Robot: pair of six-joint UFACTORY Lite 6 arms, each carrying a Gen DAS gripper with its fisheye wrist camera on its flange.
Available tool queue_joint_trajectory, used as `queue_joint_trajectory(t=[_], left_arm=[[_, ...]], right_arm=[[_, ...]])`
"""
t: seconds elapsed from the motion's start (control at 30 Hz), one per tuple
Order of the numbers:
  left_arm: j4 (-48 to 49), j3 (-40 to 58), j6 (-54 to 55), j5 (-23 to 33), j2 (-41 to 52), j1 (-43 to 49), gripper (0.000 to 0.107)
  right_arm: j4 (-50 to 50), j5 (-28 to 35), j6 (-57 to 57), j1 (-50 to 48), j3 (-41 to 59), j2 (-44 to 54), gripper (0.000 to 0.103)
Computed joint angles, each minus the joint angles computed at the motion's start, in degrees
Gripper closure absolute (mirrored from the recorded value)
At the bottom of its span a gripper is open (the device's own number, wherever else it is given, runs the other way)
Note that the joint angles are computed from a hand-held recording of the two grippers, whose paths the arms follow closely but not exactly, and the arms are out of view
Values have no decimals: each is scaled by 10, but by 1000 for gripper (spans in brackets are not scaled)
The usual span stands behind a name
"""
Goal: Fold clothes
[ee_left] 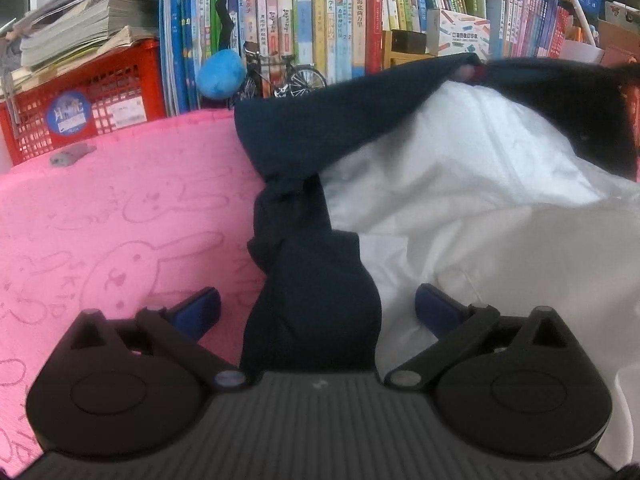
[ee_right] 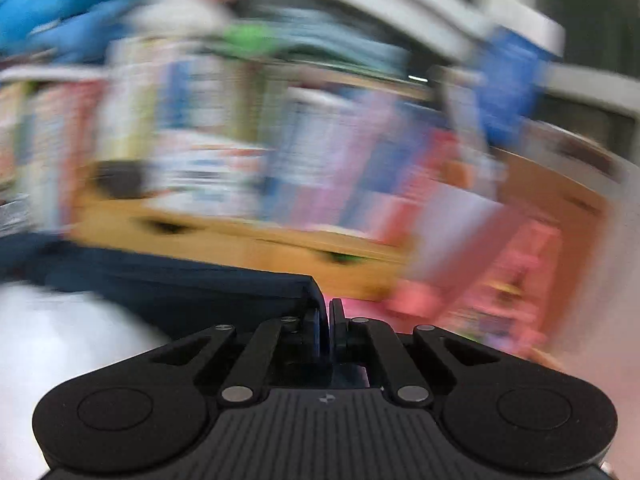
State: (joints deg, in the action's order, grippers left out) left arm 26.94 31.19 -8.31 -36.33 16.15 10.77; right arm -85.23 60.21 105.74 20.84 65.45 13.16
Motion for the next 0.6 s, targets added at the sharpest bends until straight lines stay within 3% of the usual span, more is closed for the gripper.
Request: queue_joint_trajectory(t=[0.17,0.3,0.37,0.5,0.57,0.6], left_arm=[[3,2,-2,0,2,1,4],[-6,0,4,-1,1,-2,4],[-12,-1,9,-1,0,-4,4],[-27,-5,20,-3,-2,-10,4],[-37,-8,30,-5,-4,-13,4],[-41,-9,34,-6,-5,-15,4]], right_arm=[[78,-57,25,-152,-198,-177,95],[143,-191,-43,-240,-315,-275,78],[176,-204,-97,-220,-342,-297,58],[185,-174,-130,-90,-363,-375,37],[146,-165,-104,-31,-334,-367,21],[131,-174,-93,-15,-312,-353,21]])
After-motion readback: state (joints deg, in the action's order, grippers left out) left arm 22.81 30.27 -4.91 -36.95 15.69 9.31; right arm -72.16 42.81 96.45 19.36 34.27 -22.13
